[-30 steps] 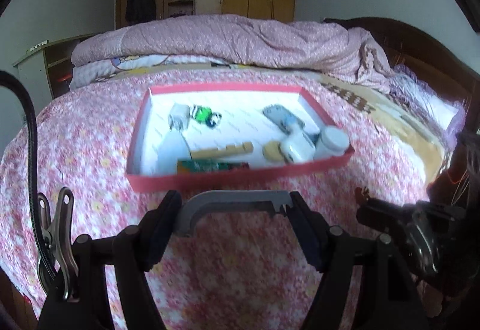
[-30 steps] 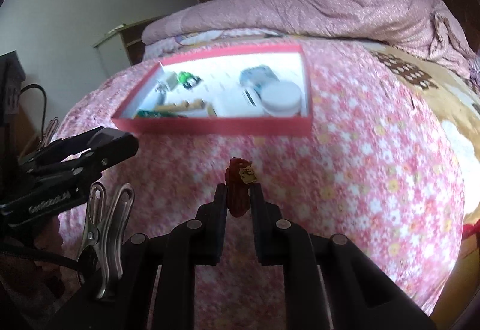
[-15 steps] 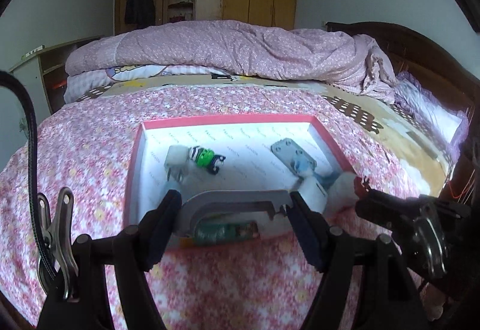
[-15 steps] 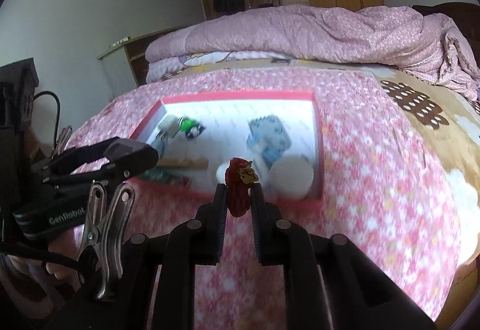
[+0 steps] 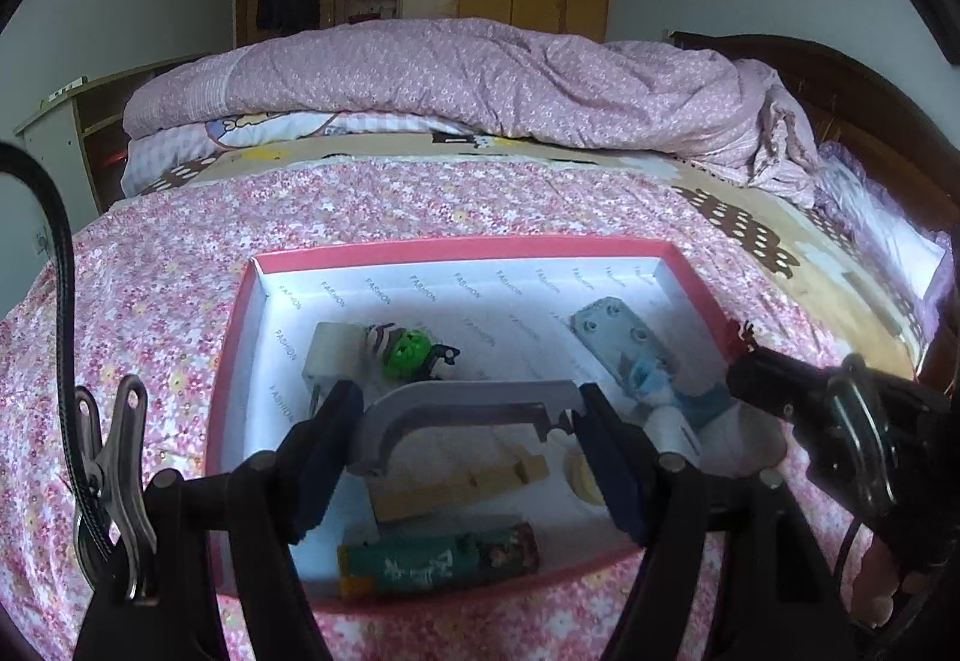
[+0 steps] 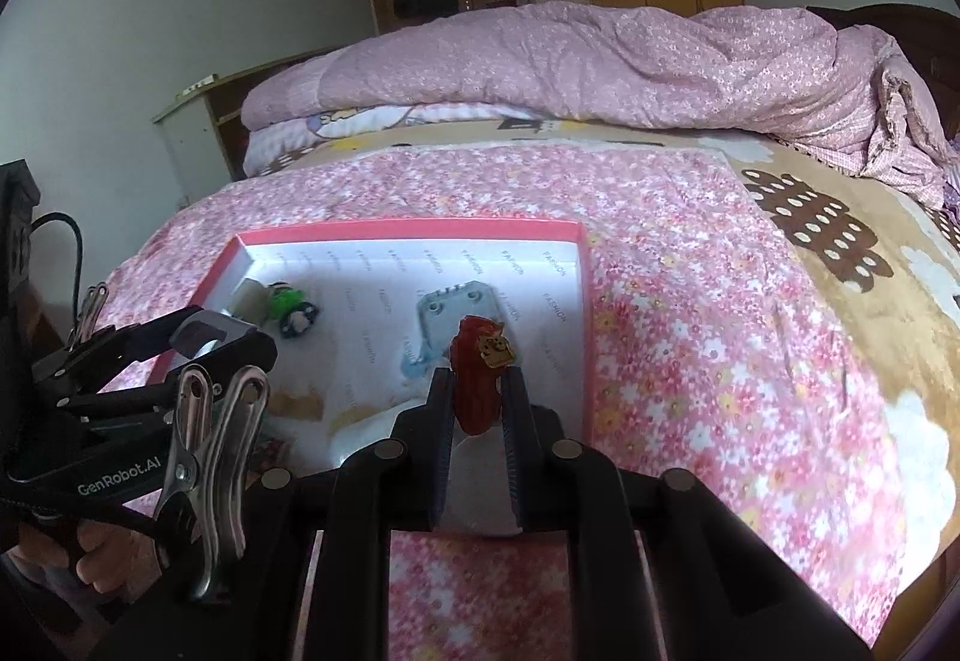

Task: Organize rigid objects
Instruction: 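Open the left tool on the handle in the tray while the right tool lowers and releases the red figure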

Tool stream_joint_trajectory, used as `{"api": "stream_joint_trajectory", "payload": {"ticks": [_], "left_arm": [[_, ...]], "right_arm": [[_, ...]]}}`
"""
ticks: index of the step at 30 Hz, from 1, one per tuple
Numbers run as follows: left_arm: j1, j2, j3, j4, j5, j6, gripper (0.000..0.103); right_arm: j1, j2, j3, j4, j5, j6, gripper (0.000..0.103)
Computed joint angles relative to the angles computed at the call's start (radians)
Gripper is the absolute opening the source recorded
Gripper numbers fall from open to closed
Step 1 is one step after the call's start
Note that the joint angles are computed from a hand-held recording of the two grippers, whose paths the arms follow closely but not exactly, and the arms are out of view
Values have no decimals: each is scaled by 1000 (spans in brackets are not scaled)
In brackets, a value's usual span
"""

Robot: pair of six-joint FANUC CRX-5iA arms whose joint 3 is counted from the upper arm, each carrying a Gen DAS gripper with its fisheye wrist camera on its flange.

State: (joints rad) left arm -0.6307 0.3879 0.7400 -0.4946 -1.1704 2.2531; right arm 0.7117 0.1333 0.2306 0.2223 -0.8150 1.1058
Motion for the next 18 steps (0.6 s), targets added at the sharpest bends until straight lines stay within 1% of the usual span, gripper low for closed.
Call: {"api": "stream_joint_trajectory", "payload": {"ticks": [9, 18], "left_arm": [[28, 28, 15, 30, -5, 0, 76], [33, 44, 24, 38, -13, -3, 76]], "right_arm": [[-10, 49, 42, -3, -23, 24, 16], [-15, 67, 57, -12, -30, 29, 16]]}}
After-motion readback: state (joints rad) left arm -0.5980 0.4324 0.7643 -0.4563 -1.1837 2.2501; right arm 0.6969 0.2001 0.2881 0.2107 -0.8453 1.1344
